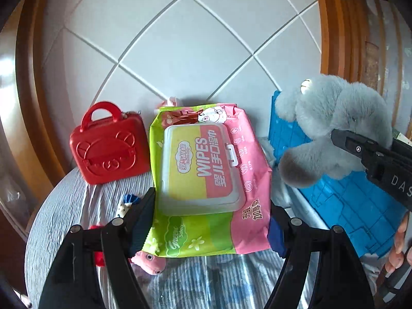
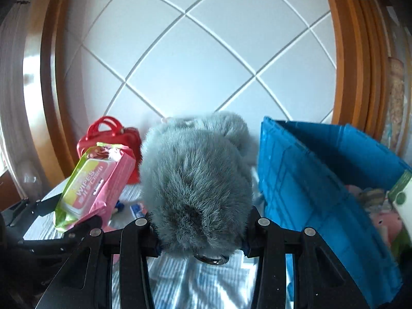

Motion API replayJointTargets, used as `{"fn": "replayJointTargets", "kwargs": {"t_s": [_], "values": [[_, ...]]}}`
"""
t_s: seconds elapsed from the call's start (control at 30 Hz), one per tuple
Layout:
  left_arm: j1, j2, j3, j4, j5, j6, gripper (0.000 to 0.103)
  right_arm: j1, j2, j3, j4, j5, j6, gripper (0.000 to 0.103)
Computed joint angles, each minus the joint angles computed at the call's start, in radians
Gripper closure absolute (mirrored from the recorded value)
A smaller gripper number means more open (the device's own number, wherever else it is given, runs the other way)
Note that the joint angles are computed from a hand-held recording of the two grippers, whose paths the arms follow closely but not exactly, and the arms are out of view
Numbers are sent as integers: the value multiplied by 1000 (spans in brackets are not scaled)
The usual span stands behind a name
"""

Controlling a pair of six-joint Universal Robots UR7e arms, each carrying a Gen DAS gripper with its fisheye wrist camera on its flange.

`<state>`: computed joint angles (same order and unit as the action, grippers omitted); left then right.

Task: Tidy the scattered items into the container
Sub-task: 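Lift the wipes pack and bunny plush and carry both over the crate, then open both tools to drop the wipes pack and bunny into the crate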

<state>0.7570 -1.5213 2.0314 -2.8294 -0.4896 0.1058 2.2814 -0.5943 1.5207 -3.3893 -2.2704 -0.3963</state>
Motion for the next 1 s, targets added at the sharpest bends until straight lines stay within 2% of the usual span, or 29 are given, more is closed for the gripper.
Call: {"fn": "replayJointTargets", "kwargs": {"t_s": [0.13, 0.23, 0.33, 0.5, 0.6, 0.7, 0.87, 1.0], "values": [[-49, 72, -65, -26, -12, 23, 29, 19, -63, -2, -30, -61, -76, 62], [-81, 157, -137, -27, -29, 28, 29, 11, -130, -15, -7, -98, -114, 62], [-102, 258, -233, -9, -70, 11, 29, -27, -211, -28, 44, -103, -152, 62], [-124, 484, -459, 67, -113, -65, 29, -128, -311, -94, 199, -55, -212, 62], [-117, 620, -629, 197, -158, -143, 29, -203, -345, -164, 344, -20, -231, 62], [-106, 751, -811, 426, -167, -264, 29, -278, -339, -260, 515, 10, -220, 62], [-51, 958, -1139, 923, -221, -522, 29, -380, -297, -406, 819, 38, -114, 62], [-12, 1058, -1302, 1183, -291, -657, 29, -432, -263, -468, 1004, 23, -51, 62]]}}
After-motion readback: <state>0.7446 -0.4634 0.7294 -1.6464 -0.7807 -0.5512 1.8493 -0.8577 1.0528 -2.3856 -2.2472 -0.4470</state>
